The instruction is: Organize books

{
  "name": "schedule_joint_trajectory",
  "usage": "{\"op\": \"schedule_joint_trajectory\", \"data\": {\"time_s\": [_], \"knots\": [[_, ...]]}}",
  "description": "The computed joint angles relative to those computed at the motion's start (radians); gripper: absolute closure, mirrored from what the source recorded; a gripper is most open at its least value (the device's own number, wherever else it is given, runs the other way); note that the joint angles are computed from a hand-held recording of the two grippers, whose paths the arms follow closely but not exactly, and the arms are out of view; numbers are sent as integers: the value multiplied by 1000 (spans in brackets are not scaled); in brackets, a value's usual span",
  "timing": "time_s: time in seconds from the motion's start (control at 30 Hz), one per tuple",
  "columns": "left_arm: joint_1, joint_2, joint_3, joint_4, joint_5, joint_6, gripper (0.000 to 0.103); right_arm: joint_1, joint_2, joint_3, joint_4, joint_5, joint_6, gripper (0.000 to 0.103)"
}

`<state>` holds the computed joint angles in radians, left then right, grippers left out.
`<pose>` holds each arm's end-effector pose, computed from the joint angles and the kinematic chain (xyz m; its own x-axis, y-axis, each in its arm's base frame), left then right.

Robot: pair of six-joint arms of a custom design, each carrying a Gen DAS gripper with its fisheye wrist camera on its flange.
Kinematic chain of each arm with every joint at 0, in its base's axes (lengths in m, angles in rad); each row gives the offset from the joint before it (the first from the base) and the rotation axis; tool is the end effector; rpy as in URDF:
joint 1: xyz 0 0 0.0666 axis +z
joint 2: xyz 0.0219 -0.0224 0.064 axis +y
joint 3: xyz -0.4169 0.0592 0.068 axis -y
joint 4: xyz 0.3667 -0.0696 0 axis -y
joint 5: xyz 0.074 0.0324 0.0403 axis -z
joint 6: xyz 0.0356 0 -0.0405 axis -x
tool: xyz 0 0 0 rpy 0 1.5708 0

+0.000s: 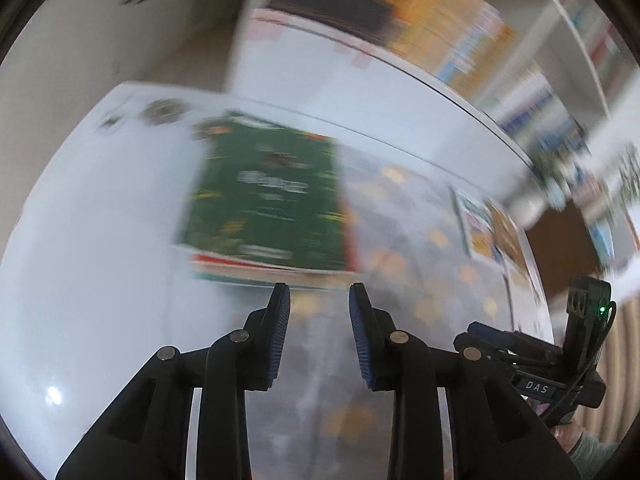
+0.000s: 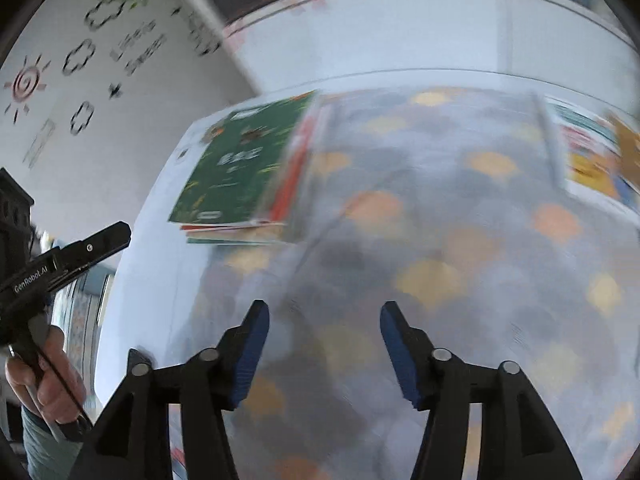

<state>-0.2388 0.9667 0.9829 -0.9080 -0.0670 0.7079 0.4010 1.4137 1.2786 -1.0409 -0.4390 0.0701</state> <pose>0.2690 -0.0634 0.4329 -0.7013 -0.4970 -0.5110 -0.3434 0.8638 -0.3688 0.3882 0.1806 0.4055 -0.8125 -0.4133 -0.4112 -0.5621 0.7424 0.3644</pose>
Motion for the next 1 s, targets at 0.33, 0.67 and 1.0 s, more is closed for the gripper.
{"op": "schedule_joint_trajectory", "data": {"time_s": [0.33,0.67,1.0], "knots": [[-296,290,243,147,56,13,37,-451,-120,-57,-76,-28,100,45],[-449,584,598,125,7,112,37,-779,62,149,-174,-137,247,45],[-456,907,1019,-134,-45,23,37,-870,326,449,-289,-163,258,45]]}}
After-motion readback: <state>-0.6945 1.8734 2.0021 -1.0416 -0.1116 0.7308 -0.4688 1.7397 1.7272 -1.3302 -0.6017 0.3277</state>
